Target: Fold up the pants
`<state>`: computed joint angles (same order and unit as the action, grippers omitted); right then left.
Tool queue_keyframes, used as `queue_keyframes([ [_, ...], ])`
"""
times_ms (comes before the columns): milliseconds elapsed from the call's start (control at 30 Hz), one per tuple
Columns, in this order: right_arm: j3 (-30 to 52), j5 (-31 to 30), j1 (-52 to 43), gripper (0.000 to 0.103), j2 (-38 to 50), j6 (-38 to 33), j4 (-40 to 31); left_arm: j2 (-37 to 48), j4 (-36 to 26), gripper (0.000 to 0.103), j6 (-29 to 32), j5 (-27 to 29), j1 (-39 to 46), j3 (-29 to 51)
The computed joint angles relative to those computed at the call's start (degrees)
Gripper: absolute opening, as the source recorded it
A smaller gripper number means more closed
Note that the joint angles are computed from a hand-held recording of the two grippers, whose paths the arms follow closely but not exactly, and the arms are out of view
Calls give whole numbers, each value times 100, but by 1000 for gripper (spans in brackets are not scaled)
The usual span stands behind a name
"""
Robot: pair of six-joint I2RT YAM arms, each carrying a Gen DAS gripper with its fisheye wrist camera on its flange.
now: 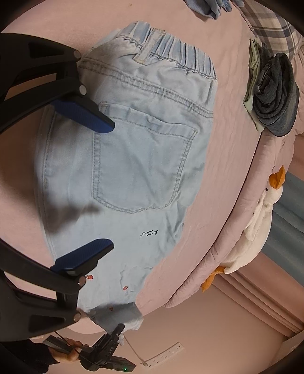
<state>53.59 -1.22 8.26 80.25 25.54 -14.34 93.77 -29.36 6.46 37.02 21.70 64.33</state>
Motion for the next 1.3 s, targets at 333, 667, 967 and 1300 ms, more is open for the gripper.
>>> queue_keyframes([
  [333,605,262,1093,18,994,-313,131,-73,32,92,-62,35,7,-75],
  [667,920,461,1793,18,1508,-456,369,-112,22,92,19,2,-2,-116],
  [967,1205,1061,2298,18,1843,-939,101,-143,65,92,44,-55,-21,-165],
  [1300,1391,1074,2453,26,2212,-950,-97,-183,98,93,66,-175,-92,-201],
])
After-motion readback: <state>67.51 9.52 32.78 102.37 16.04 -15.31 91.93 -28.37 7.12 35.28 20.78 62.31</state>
